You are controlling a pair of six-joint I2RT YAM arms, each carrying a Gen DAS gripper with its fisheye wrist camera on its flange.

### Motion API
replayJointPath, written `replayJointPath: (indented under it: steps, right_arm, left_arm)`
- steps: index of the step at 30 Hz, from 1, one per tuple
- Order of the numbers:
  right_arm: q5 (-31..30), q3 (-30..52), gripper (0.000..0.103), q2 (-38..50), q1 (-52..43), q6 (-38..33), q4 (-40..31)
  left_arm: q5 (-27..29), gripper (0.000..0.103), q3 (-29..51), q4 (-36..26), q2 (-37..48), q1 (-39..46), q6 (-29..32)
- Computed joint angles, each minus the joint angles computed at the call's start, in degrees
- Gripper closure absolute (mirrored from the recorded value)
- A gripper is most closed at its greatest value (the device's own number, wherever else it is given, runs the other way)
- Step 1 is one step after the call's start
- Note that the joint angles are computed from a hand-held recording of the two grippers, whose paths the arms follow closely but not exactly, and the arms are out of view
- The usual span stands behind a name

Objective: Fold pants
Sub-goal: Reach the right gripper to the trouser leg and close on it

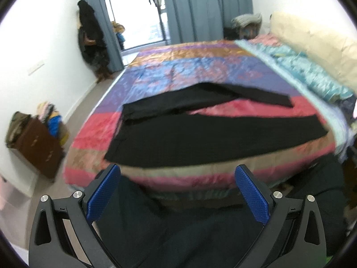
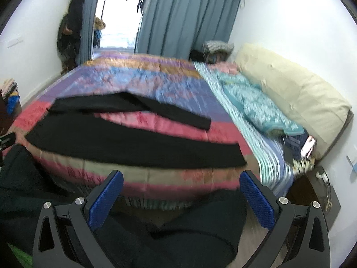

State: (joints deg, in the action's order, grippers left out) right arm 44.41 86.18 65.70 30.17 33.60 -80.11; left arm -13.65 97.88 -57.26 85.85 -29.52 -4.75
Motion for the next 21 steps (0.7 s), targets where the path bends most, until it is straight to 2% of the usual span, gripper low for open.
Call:
replayJointPath:
  steps: [4,7,9,11,12,13,14,15,16,17,18,21]
  right_arm:
    - [3.7,0.6,0.0,-1.8,1.3,-4.3,8.5]
    - [8.2,-1.7,0.0,-6.6,2.6,-10.9,19.8]
    - [11.2,-7.0,0.0,-12.1,3.5,-21.0,34.7]
    - [11.7,-14.3,0.0,-17.7,4.2,-32.0,50.9]
    - [9.2,-19.1,0.0,-20.4,2.8,-37.7,60.6]
    - [5.8,-21.2,0.0,-20.9,0.0,-39.1,64.7]
    - [-0.7,-22.4,0.0,-20.1,-5.4,-36.9,64.9]
    - [-4.7,-20.7,0.0,-17.6,-8.9,-32.9,60.5]
    - [-12.4,-16.2,0.0,-12.3,-14.7,-27.3,50.3]
    - [-16.4,-12.3,0.0,-5.8,-18.3,-23.0,41.6]
    - [-18.7,-11.2,0.0,-1.7,-20.3,-19.6,37.4]
    - [-22.5,-17.0,0.0,-0.6,-21.6,-14.4,40.1]
  left_arm:
    - [4.5,0.001,9.3,-1.1,4.8,0.0,-0.7]
    - [7.3,0.001,14.7,0.5,6.9,0.3,-0.5]
    - [7.7,0.001,15.7,3.3,7.2,0.5,-0.3]
    - [7.2,0.001,15.2,6.9,7.1,0.5,-0.7]
    - [7.6,0.001,14.9,9.0,7.6,0.6,-1.4]
    - [8.2,0.001,13.4,10.8,7.6,0.5,-2.2]
    - [8.8,0.001,12.9,11.6,8.4,0.5,-3.2]
    - [8.5,0.001,13.7,10.6,10.7,0.2,-4.5]
    - [7.9,0.001,15.2,8.4,13.0,-0.3,-5.2]
    - [7.8,0.001,16.8,6.3,15.6,-0.7,-5.2]
    - [8.1,0.001,17.9,4.4,18.2,-1.2,-4.1]
    - [7.0,0.001,18.3,2.2,22.4,-2.4,-0.3]
